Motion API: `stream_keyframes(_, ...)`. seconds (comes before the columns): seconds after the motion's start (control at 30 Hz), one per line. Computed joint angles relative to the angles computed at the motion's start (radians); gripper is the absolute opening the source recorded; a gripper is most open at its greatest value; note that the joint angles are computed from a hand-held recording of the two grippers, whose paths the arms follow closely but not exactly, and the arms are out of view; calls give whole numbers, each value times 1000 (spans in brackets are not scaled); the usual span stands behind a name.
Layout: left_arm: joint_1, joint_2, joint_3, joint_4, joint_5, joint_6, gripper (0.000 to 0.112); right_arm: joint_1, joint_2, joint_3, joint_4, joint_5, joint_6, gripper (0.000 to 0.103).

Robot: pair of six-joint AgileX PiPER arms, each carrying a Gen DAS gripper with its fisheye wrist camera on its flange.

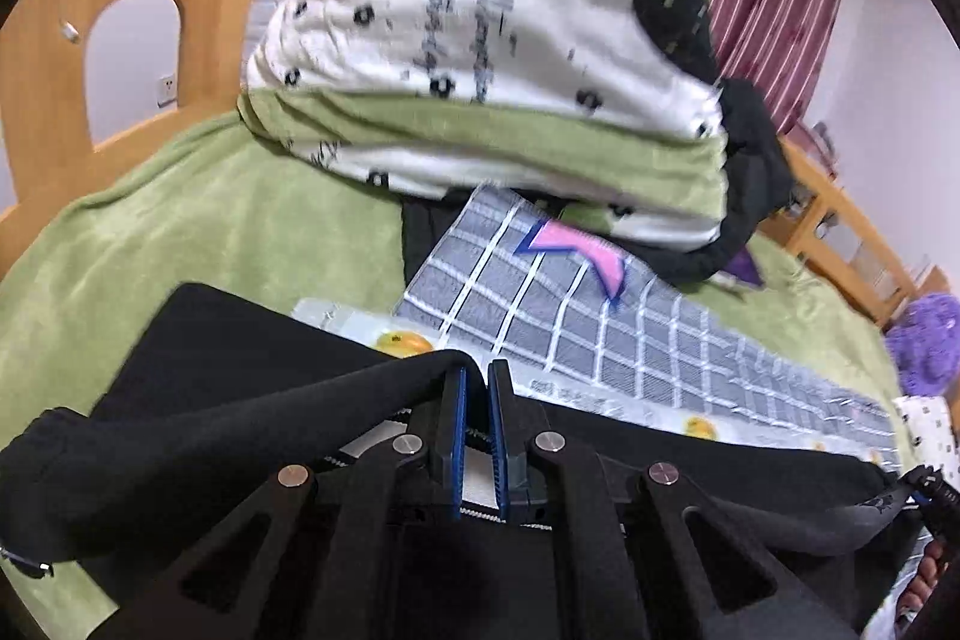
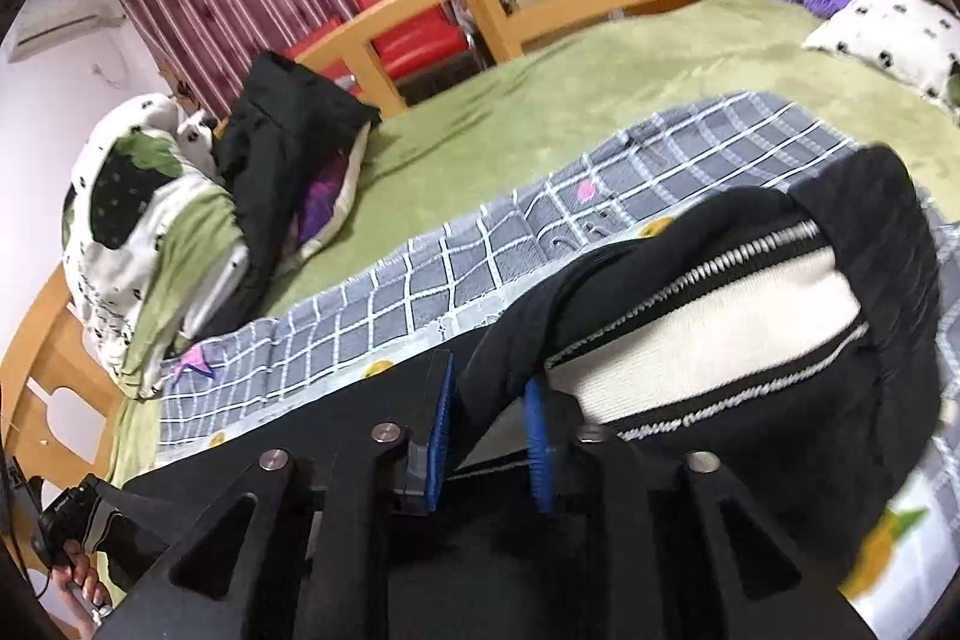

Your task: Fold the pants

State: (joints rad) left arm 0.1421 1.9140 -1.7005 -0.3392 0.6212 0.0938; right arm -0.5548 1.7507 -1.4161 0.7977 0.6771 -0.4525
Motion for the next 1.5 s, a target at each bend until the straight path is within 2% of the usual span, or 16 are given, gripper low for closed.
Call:
stream_keyframes(0.07, -26, 26, -21, 97, 26, -73, 14, 29, 26, -5, -51, -40, 40, 36)
stream_keyframes(0.17, -32, -21, 48, 111, 6, -41, 33, 46, -1, 45, -100, -70, 68, 39)
stream_keyframes(0.23, -20, -101, 141, 85, -26, 2, 60, 36, -53, 111, -103, -67, 44, 44)
stream_keyframes(0.3, 6, -179, 227, 22, -47, 72, 69, 16, -132, 203, -116, -62, 10, 47)
stream_keyframes(0.4, 64, -297, 362, -109, -6, 218, 70, -26, -267, 358, -127, -61, -62, 52)
stream_keyframes(0.57, 198, -434, 606, -321, 131, 448, 70, -157, -432, 565, -73, 8, -215, 57)
stream_keyframes(0.67, 239, -464, 712, -368, 147, 511, 70, -236, -460, 635, -7, 63, -308, 57)
stream_keyframes(0.8, 253, -428, 748, -384, 146, 517, 70, -258, -391, 654, 26, 75, -330, 57)
stream_keyframes(1.03, 288, -316, 727, -576, 97, 595, 70, -197, -267, 611, 154, -31, -393, 58)
stream_keyframes(1.13, 269, -274, 692, -623, 66, 545, 68, -177, -193, 545, 185, -52, -373, 58)
stream_keyframes(1.2, 255, -246, 661, -631, 55, 497, 67, -158, -150, 488, 159, -60, -296, 47)
stream_keyframes(1.23, 243, -232, 644, -632, 37, 462, 58, -142, -132, 463, 121, -84, -223, 29)
stream_keyframes(1.27, 230, -228, 637, -609, 15, 427, 47, -137, -115, 442, 109, -87, -189, 25)
stream_keyframes(1.3, 208, -221, 619, -546, -15, 357, 19, -135, -107, 433, 124, -92, -184, 23)
stream_keyframes(1.4, 202, -226, 580, -498, 6, 323, 13, -130, -161, 447, 92, -119, -151, 14)
stream_keyframes(1.5, 225, -313, 586, -498, 97, 382, 12, -244, -262, 460, 201, 24, -296, 12)
